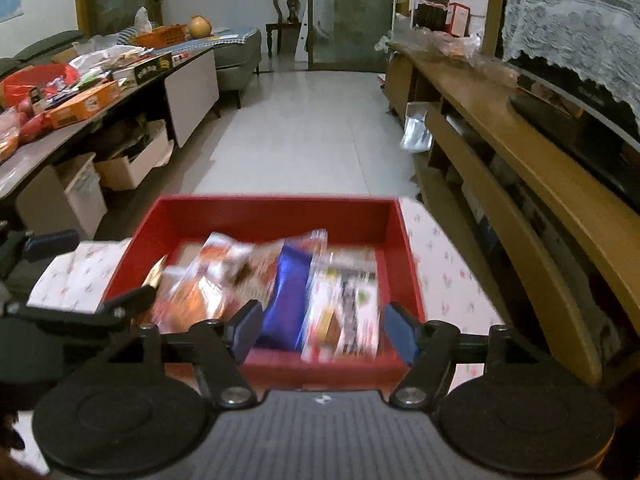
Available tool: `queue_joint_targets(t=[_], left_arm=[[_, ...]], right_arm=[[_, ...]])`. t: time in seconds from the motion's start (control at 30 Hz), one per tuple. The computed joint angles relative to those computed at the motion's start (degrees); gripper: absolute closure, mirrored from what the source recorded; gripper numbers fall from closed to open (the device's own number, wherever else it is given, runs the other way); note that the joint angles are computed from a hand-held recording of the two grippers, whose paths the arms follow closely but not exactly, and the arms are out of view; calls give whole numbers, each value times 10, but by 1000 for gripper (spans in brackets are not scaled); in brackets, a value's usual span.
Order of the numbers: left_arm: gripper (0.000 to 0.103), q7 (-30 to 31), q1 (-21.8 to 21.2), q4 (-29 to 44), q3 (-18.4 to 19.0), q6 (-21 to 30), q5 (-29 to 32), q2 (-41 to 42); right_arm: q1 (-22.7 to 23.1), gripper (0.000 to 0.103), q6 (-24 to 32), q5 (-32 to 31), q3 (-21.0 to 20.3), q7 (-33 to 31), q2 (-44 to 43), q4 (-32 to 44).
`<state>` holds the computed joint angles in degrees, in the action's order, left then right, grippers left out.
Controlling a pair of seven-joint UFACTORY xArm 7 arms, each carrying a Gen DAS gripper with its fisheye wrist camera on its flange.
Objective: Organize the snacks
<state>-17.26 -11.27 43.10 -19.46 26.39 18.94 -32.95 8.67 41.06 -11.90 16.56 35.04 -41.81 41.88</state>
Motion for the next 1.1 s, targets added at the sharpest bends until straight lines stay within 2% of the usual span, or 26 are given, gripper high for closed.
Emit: queue_joint_targets(t=[0.1, 0.2, 0.27, 0.33, 0.37, 0.43, 0.5, 0.6, 0.63, 0.73, 0.83, 0.93, 1.0, 1.1], left_arm=[[14, 15, -39, -49, 18, 25, -32, -61], [14, 34, -81, -84, 30, 50, -70, -101], [14, 36, -103, -94, 30, 68, -99, -107], [14, 21, -102, -105, 15, 66, -108, -104], [12, 2, -91, -115, 3, 48, -105, -103], [8, -50, -51, -124, -31, 13, -84, -86], [7, -93, -18, -126, -54, -7, -59, -70], [0, -150, 16, -143, -73, -50, -26, -59], [0, -162, 15, -145, -67, -52, -27, -52], [0, -151, -26, -134, -17, -20, -56, -25], [0, -164, -11, -140, -29, -26, -27, -38], [0, -179, -18, -153, -16, -34, -37, -43], [0, -196, 6, -164, -43, -55, -5, -55], [0, -254, 64, -193, -111, -107, 44, -85]], right_arm=[[29, 13, 41, 18, 32, 35, -65, -58], [58, 13, 56, 29, 63, 69, -77, -109], [67, 14, 36, 25, 74, 91, -69, -139], [48, 6, -20, -5, 101, 148, -84, -174], [38, 1, -34, -24, 107, 156, -78, -179], [16, 0, -72, -61, 123, 186, -82, -199], [14, 0, -127, -65, 115, 226, -104, -238], [4, 0, -143, -92, 127, 235, -113, -250], [2, 0, -145, -95, 131, 241, -114, -251], [-3, 0, -137, -109, 143, 250, -117, -247], [4, 0, -137, -112, 137, 255, -119, -249], [16, 0, -149, -105, 117, 255, -123, -261], [17, 0, -146, -104, 120, 256, -124, -261], [17, 0, -148, -103, 119, 257, -125, -262]])
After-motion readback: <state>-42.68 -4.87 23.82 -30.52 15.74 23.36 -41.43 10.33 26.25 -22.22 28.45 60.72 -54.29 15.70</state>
